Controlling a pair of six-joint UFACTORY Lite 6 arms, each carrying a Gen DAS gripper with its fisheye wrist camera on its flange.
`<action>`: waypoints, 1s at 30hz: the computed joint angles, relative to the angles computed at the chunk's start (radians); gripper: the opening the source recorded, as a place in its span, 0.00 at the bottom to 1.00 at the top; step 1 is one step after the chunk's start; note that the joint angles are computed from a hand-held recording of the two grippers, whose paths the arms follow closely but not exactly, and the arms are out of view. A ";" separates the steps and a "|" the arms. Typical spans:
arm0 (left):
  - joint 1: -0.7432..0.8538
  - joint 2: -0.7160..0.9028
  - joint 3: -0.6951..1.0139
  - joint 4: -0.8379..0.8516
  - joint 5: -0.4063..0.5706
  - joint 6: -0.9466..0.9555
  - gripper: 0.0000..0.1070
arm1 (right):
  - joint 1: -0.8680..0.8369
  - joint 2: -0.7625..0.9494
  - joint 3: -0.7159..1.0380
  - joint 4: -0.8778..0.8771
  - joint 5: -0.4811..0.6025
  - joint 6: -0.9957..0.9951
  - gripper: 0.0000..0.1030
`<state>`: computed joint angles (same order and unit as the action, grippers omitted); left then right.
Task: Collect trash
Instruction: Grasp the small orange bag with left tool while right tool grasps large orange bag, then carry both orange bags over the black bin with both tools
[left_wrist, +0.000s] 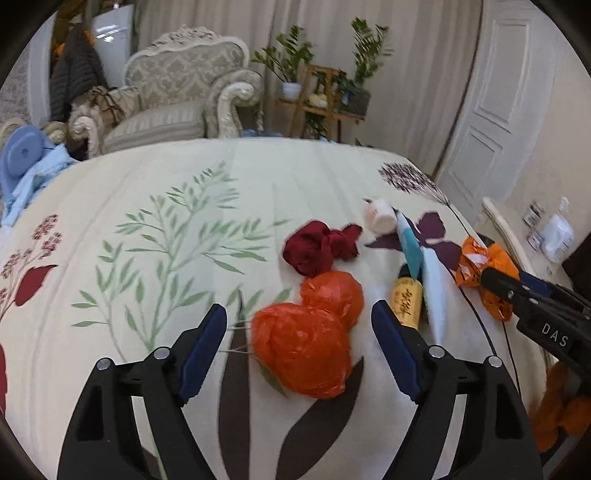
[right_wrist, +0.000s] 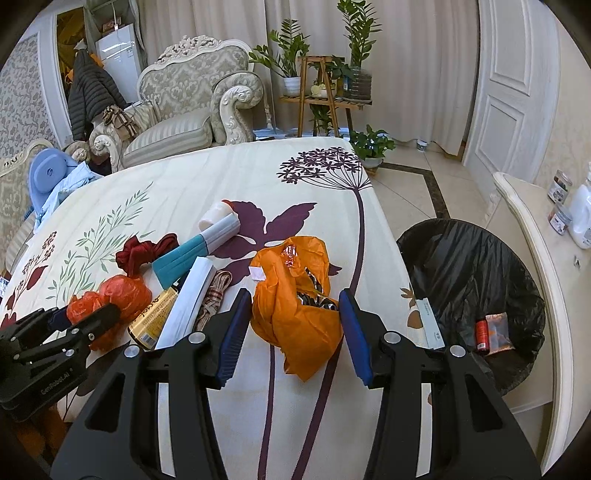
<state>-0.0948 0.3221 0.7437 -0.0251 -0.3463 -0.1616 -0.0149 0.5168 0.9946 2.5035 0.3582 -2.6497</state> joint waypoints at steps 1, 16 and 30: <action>0.003 0.000 -0.004 0.025 -0.002 -0.017 0.73 | 0.000 -0.001 -0.001 0.004 0.000 -0.005 0.46; -0.059 -0.112 -0.160 -0.196 -0.142 0.133 0.40 | -0.044 -0.115 -0.138 0.118 0.081 -0.140 0.46; -0.300 -0.141 -0.117 -0.432 -0.210 0.220 0.40 | -0.220 -0.119 -0.132 0.085 0.114 -0.145 0.46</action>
<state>-0.3951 0.1814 0.6269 -0.4569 -0.5558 0.0583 -0.2347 0.3980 0.8630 2.5890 0.4719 -2.7951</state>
